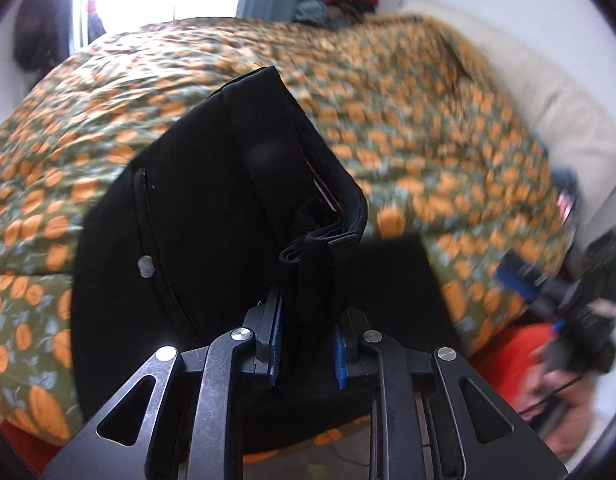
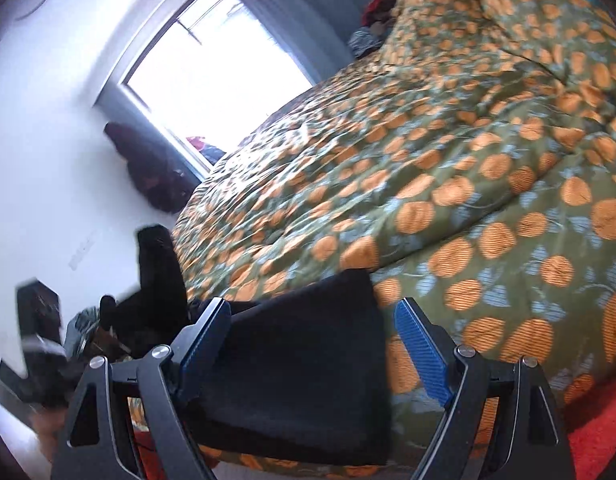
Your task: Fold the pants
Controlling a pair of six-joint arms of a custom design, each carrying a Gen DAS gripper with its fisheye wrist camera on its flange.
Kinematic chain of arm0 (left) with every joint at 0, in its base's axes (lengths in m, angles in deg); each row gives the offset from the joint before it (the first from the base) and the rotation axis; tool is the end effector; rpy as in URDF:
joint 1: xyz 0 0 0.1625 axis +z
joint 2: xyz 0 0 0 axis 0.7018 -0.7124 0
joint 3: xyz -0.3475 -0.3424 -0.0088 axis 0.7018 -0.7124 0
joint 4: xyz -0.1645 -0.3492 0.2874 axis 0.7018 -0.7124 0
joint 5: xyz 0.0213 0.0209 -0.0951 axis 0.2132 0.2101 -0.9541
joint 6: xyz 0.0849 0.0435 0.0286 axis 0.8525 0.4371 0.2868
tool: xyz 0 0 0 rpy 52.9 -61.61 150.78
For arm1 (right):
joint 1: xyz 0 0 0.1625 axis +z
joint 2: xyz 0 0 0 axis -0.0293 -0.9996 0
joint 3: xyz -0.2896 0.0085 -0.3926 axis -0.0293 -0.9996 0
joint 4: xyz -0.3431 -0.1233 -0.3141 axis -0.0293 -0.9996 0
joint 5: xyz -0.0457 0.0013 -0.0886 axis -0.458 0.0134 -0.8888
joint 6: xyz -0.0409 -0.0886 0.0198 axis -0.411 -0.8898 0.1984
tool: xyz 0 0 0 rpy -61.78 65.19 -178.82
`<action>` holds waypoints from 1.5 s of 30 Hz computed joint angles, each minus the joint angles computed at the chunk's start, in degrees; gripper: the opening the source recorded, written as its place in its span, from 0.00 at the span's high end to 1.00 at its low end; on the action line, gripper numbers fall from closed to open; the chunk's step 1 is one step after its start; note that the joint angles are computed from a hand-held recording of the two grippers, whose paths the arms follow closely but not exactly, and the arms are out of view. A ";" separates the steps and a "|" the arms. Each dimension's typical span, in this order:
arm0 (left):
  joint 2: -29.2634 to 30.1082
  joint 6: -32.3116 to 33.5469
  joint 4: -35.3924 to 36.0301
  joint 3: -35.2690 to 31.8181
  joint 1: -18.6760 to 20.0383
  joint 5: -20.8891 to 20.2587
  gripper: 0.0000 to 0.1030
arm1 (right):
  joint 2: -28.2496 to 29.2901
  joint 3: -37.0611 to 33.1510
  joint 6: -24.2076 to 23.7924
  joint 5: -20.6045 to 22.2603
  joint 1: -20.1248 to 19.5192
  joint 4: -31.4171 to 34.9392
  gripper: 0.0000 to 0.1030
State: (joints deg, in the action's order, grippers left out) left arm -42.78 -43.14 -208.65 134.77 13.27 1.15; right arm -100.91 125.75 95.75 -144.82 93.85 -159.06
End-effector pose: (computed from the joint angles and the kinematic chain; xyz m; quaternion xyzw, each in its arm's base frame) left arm -0.2616 -0.7241 0.0378 0.4092 0.8958 -0.0975 0.1438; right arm 0.1082 -0.6171 0.1606 -0.1903 -0.7761 0.5819 0.1508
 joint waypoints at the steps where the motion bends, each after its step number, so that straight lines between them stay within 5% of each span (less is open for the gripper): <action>1: 0.73 0.35 0.10 0.02 -0.08 0.59 0.74 | -0.10 0.23 0.59 -0.40 -0.12 -0.31 0.18; 2: 1.51 0.16 0.75 -0.18 -0.22 1.01 0.72 | -0.25 0.50 0.84 -0.45 -0.22 -0.51 0.18; 4: 2.57 -1.76 3.80 -1.09 -0.46 1.71 0.51 | -0.44 0.83 1.00 -0.84 -0.34 -0.86 0.18; 8: 0.81 -4.15 7.28 -0.66 -1.22 -0.56 0.37 | -0.28 1.01 -0.75 -3.46 0.18 -5.18 0.18; 10: -1.26 -2.67 4.70 0.65 -1.18 -1.98 0.16 | 0.15 1.02 -1.96 -6.62 0.80 -9.95 0.18; 16: -6.34 -1.66 0.46 1.25 1.45 -0.96 0.12 | -0.83 1.73 1.55 -9.48 0.46 -9.32 0.18; 20: -7.07 -0.75 -7.03 2.17 3.80 7.26 0.13 | -1.10 0.41 2.78 -3.16 0.83 -1.48 0.18; 26: -5.47 -0.55 -6.33 2.82 6.08 7.96 0.36 | -3.24 -7.96 0.24 22.27 -4.27 32.70 0.20; 32: -2.56 2.72 -6.34 3.25 5.59 10.60 0.29 | -2.48 -15.64 -5.69 28.74 -6.59 52.47 0.35; 37: -2.28 2.96 -5.89 2.79 5.75 10.06 0.26 | -2.33 -20.06 -9.87 29.84 -7.19 67.17 0.43; 41: -1.82 2.84 -6.08 2.53 5.68 10.20 0.25 | -1.07 -22.92 -11.45 24.22 -5.93 72.66 0.51; 45: -1.68 2.47 -5.55 2.34 5.59 10.89 0.22 | -0.15 -24.18 -11.58 27.45 -5.67 73.72 0.54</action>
